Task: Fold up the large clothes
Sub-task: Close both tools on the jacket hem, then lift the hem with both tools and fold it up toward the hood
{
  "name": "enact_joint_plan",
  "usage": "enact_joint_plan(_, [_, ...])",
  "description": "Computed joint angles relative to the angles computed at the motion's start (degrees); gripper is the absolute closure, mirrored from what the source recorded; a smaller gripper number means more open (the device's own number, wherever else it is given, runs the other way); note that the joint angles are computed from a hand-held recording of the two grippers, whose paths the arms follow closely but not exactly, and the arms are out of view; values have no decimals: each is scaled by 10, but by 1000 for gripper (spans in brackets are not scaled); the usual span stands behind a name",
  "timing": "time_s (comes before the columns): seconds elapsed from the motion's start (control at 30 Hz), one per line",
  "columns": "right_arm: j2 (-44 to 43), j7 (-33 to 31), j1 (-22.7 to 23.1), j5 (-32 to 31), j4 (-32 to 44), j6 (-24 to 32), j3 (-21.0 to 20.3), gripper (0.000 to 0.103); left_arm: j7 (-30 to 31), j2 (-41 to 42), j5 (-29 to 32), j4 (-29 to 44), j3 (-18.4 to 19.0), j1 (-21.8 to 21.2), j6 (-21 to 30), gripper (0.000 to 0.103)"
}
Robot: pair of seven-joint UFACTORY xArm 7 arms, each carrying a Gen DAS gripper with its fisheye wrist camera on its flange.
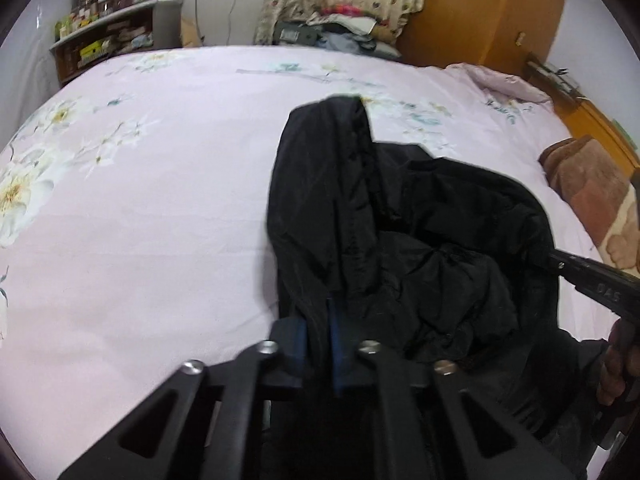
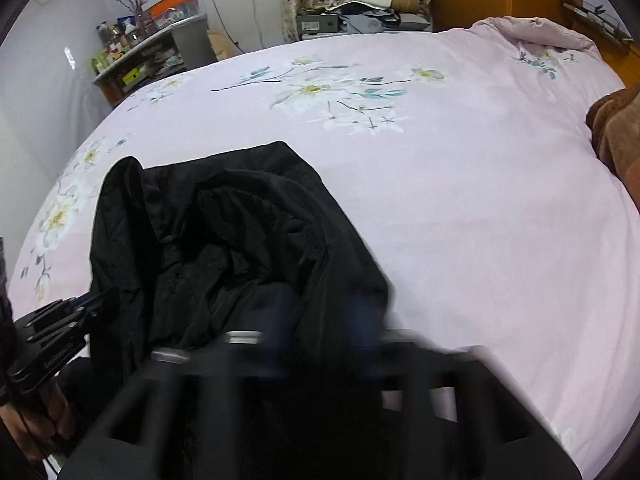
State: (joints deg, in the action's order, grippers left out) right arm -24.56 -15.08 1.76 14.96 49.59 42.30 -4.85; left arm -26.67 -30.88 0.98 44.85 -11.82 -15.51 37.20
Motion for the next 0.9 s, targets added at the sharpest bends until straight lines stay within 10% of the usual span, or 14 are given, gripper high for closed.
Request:
enact_joint_plan(0.3, [-189,-34,10,23,-50,53,-37,97,2,-183,-37,-36,1,-28,42,98])
enact_joint_plan(0.9, [-571,81,-66,-47,-182,373,-76,99,-129,-473,-112,-70,-103,-81,343,98])
